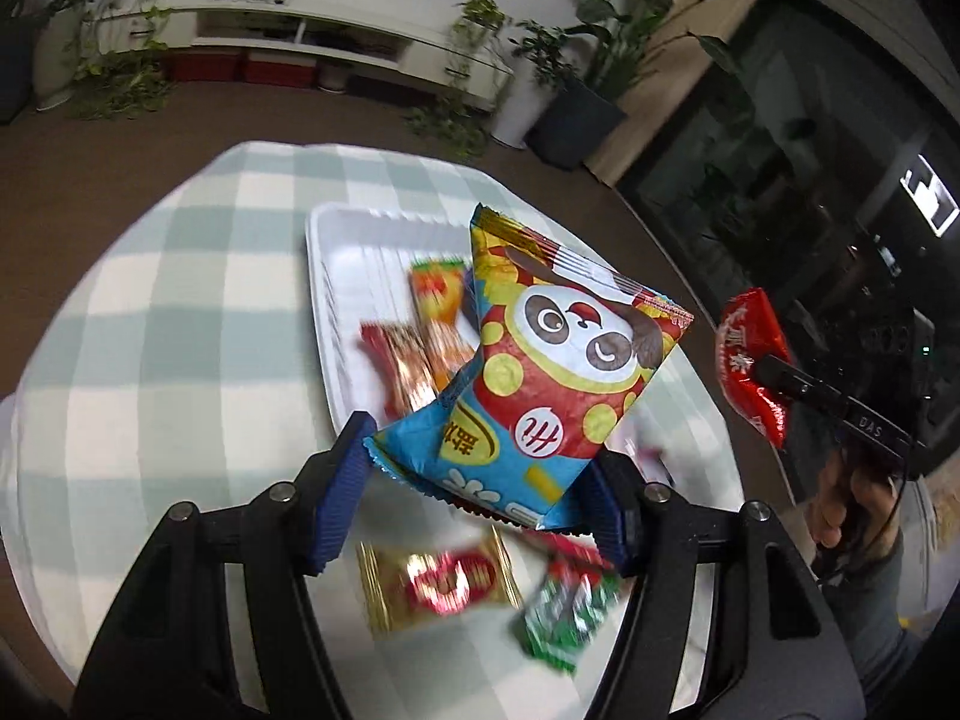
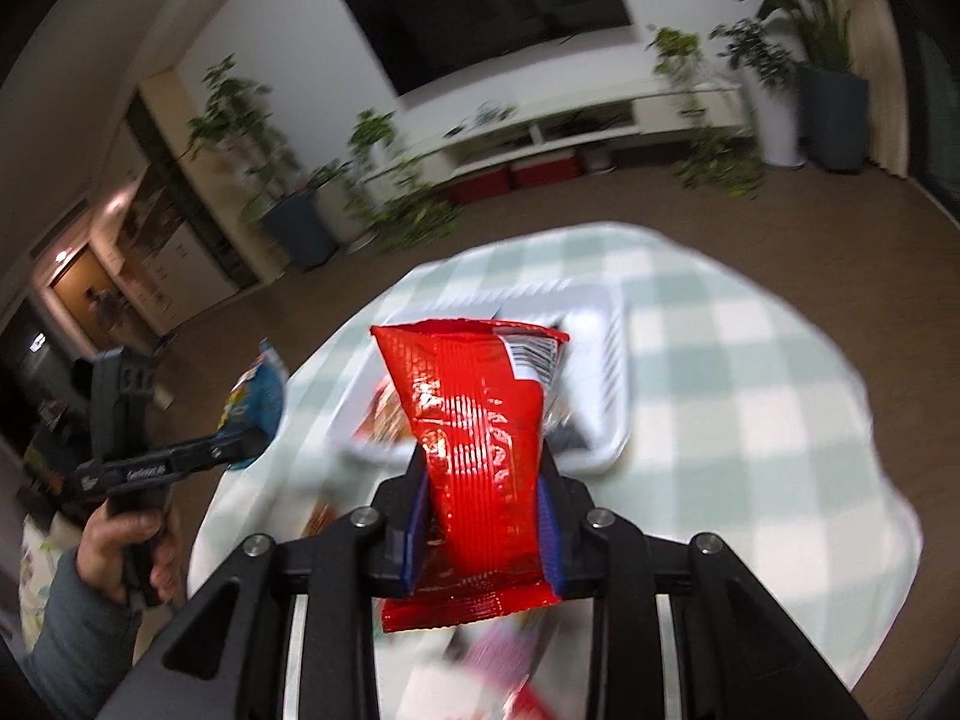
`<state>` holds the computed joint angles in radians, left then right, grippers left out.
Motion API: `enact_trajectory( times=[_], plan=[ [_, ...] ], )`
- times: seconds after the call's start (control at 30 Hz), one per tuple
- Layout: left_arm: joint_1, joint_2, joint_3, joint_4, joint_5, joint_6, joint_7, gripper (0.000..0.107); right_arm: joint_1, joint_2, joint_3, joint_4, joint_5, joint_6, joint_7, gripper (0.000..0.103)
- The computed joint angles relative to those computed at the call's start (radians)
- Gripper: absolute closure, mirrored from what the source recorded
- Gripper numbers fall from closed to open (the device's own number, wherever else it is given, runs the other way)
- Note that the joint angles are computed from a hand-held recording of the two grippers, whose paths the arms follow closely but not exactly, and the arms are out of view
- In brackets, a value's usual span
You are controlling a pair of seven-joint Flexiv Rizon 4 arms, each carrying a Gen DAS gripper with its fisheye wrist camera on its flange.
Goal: Organize snacks
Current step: 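Grasp the panda-print packet with left gripper while right gripper holds red chip bag, then lower both packets into the white tray and open both grippers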
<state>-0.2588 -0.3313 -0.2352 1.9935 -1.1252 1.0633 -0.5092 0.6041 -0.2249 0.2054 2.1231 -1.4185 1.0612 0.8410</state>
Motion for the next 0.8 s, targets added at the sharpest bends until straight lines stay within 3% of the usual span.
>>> enact_trajectory(
  times=[0.27, 0.43, 0.63, 0.8],
  plan=[
    [-0.027, -0.216, 0.033, -0.263, 0.344, 0.038, -0.305, 0.045, -0.055, -0.114, -0.07, -0.069, 0.13, 0.081, -0.209, 0.071],
    [-0.04, -0.312, 0.04, -0.351, 0.507, 0.031, -0.418, 0.045, -0.051, -0.191, -0.107, -0.12, 0.198, 0.133, -0.306, 0.071],
    [-0.028, -0.345, 0.019, -0.36, 0.631, 0.06, -0.495, 0.043, -0.015, -0.251, -0.134, -0.153, 0.326, 0.147, -0.427, 0.07],
    [-0.027, -0.321, 0.02, -0.329, 0.713, 0.072, -0.536, 0.043, 0.02, -0.243, -0.153, -0.137, 0.382, 0.137, -0.469, 0.069]
  ],
)
